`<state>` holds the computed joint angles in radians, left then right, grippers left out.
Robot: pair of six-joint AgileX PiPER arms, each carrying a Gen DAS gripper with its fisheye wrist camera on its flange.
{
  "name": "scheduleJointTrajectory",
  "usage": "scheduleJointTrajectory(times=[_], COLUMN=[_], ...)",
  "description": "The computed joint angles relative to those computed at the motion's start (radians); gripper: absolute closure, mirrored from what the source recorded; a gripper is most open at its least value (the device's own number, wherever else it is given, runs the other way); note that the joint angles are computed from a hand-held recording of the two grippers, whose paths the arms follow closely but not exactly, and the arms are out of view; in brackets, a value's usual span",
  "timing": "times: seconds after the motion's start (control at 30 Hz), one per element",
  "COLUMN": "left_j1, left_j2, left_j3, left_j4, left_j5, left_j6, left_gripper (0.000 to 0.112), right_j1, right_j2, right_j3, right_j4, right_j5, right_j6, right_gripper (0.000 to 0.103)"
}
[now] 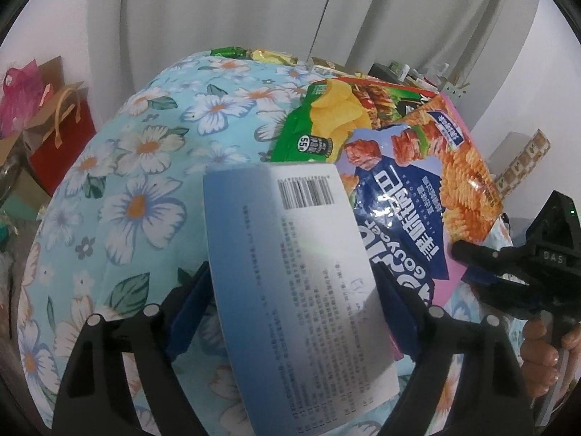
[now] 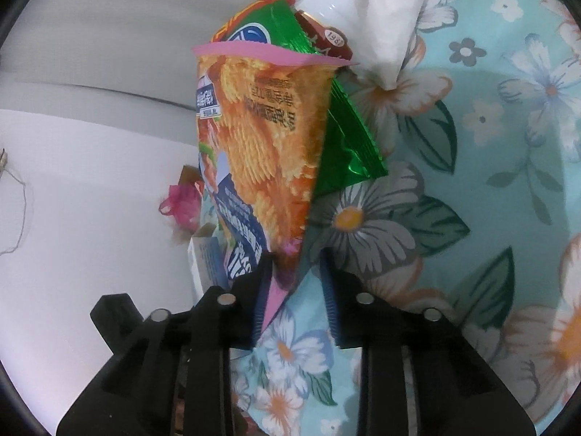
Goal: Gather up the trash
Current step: 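Grasp the blue-white box with the left tool while the right tool grasps the orange chip bag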
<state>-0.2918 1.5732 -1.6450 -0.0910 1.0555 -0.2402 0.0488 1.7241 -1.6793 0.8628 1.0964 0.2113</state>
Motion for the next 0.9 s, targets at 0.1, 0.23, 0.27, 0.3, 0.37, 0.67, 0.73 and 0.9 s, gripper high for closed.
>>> scheduleJointTrajectory(times=[0.1,0.23,0.27,0.3,0.37,0.67,0.73,0.9], left_j1=[0.001,0.003,0.005,0.006,0.010,0.017,0.019,0.018], left_j2=[0.001,-0.004,-0.005,-0.007,-0.009,-0.037,-0.041,-0.053], left_j3=[0.000,0.002,0.002,0.004,0.003,-0.003,-0.009,-0.027], left_j4=[-0.001,-0.005,-0.006,-0.006,-0.008,-0.013,-0.018,-0.035], left_j5=[-0.002,-0.002,-0.003,-0.005,-0.005,-0.004,-0.003,0.005], left_j6=[-0.001,-0.004,-0.005,-0.006,-0.007,-0.020,-0.017,-0.014], left_gripper=[0.029,0.030,0.030,0.030,0.031,0.031,0.031,0.031], right_j1=[0.017,0.030,0.028,0.018,0.047,0.034,0.021,0.002], right_j2=[0.033,0.040,0.033,0.024,0.027,-0.069,-0.101,-0.155], right_j3=[-0.023,-0.035,-0.024,-0.010,-0.017,0.028,0.053,0.074], right_j4=[0.006,0.011,0.019,0.031,0.020,0.004,0.011,0.010], right_j5=[-0.020,-0.029,-0.031,-0.028,-0.053,-0.037,-0.031,-0.017], right_j6=[0.008,0.015,0.006,-0.010,0.005,-0.021,-0.039,-0.061], right_gripper=[0.086,0.092,0.093,0.094,0.096,0.101,0.102,0.102])
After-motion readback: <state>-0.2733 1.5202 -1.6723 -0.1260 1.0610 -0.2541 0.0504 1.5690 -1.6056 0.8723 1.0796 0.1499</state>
